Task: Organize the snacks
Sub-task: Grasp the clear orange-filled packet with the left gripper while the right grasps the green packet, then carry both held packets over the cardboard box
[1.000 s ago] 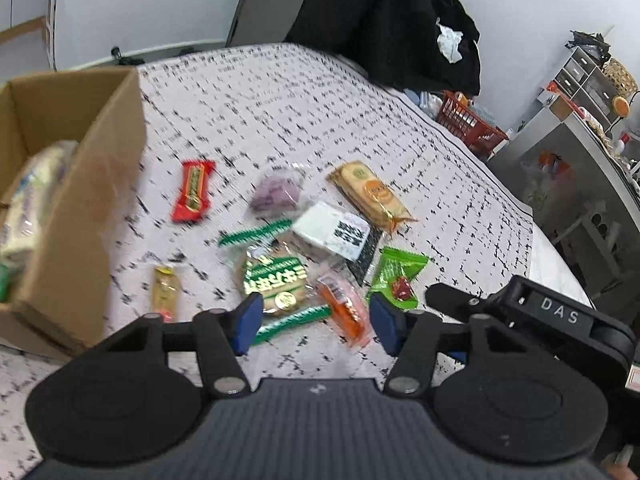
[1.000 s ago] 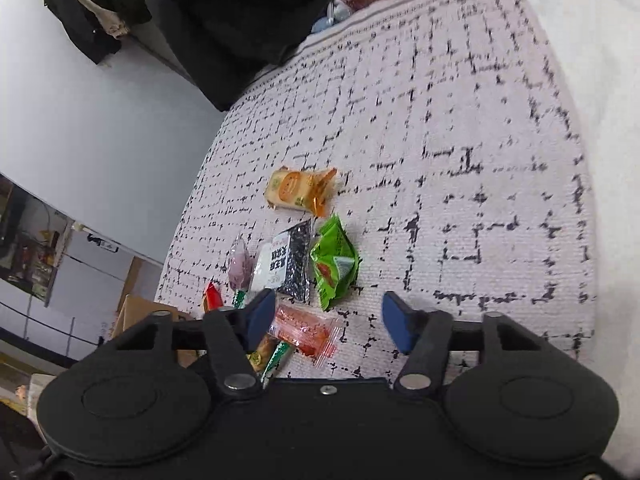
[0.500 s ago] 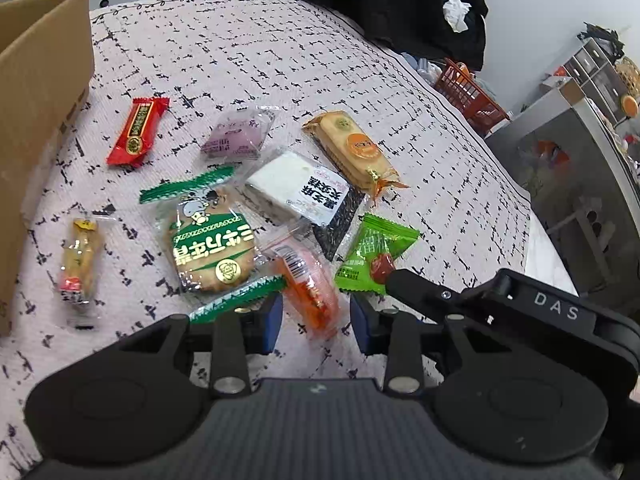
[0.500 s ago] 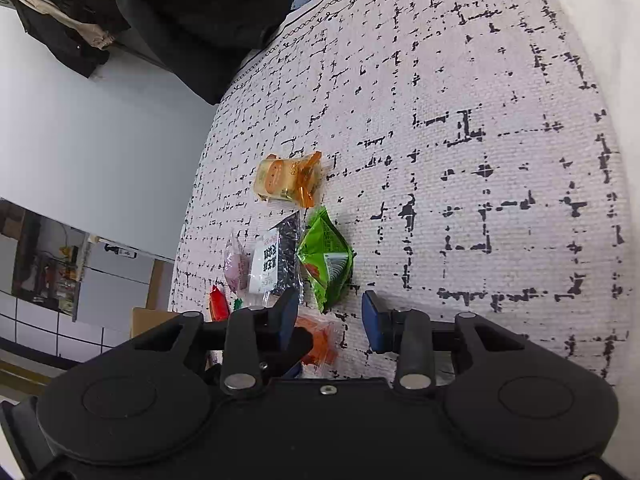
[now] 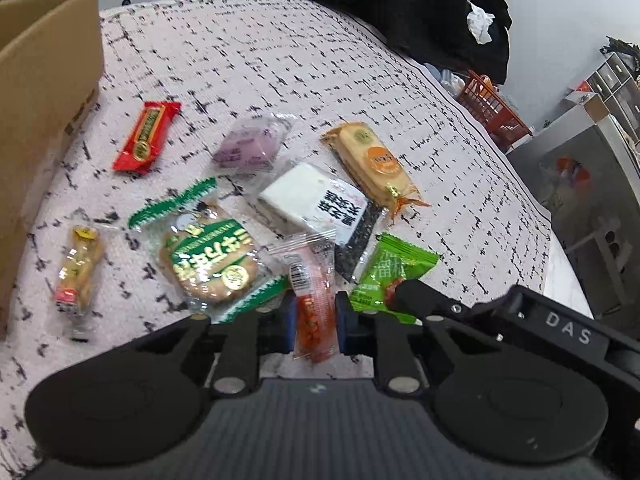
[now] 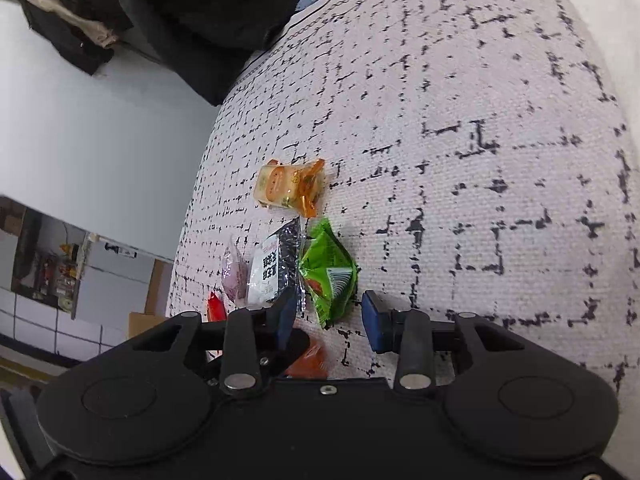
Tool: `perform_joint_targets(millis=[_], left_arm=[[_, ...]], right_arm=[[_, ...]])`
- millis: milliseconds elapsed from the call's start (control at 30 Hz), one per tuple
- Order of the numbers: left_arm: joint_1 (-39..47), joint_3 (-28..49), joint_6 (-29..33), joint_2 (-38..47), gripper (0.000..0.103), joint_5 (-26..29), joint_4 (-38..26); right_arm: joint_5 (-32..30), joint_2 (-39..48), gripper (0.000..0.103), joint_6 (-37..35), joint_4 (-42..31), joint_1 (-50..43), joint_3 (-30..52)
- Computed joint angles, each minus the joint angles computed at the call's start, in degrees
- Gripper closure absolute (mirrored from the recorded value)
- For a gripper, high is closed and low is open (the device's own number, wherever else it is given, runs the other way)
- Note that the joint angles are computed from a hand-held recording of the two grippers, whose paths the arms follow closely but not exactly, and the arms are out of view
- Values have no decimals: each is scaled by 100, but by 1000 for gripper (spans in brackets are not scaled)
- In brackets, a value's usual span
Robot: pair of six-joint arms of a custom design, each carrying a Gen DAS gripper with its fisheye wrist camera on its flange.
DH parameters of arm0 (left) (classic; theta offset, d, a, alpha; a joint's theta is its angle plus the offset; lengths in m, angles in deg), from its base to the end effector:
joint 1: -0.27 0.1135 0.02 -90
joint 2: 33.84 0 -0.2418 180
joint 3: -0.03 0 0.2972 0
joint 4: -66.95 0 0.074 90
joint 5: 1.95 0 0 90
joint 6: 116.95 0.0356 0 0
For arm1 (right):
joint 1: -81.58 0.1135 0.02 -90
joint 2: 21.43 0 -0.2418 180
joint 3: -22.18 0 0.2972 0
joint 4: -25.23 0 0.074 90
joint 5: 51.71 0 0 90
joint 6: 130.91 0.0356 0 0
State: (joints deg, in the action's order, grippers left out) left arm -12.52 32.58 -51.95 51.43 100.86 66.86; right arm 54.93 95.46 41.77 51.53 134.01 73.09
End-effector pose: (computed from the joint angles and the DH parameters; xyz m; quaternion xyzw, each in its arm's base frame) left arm 0.2379 -0.0621 0.0314 -0.0648 0.9403 -0.2027 0.2656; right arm 0.2115 0.2582 -0.0113 0.2931 0.8485 0.3388 0.2817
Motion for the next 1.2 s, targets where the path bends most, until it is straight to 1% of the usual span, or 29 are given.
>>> perform_joint_targets(millis=[367,400,433,467,533,633,767,933,1067,1200], left_arm=[[261,-308,176,-761,85,240,-349],[288,-332,199,-839,85,263,-389],[320,-354,222,-910,85,288,-432],[355,-375,241,-982,85,322,-487],[413,-429,297,-1168,85,394,-625],[506,-558,435,-1571,85,481,-886],[706,-738,612,-2199,86,620,-1338],[1148,-891,976,-3182,86,935,-2138],[1601,-951,1329,-3984,86,1241,-2850],[2013,-969,1643,-4515,86,1514,-3401]], right_arm=[[-3,148,67,-332,-232,-117,300],[-13,177,70,-336,-260,-133,331],[-12,189,82,-367,-374,-142,375],[-20,207,83,-428,-410,-150,401],[-1,144,92,-483,-531,-102,396],[114,-33,93,-519,-769,42,359],[430,-446,95,-452,-938,266,164],[851,-990,95,-377,-1429,601,117],[1136,-1299,95,-257,-1971,901,282],[1413,-1492,95,-144,-2526,1143,532]])
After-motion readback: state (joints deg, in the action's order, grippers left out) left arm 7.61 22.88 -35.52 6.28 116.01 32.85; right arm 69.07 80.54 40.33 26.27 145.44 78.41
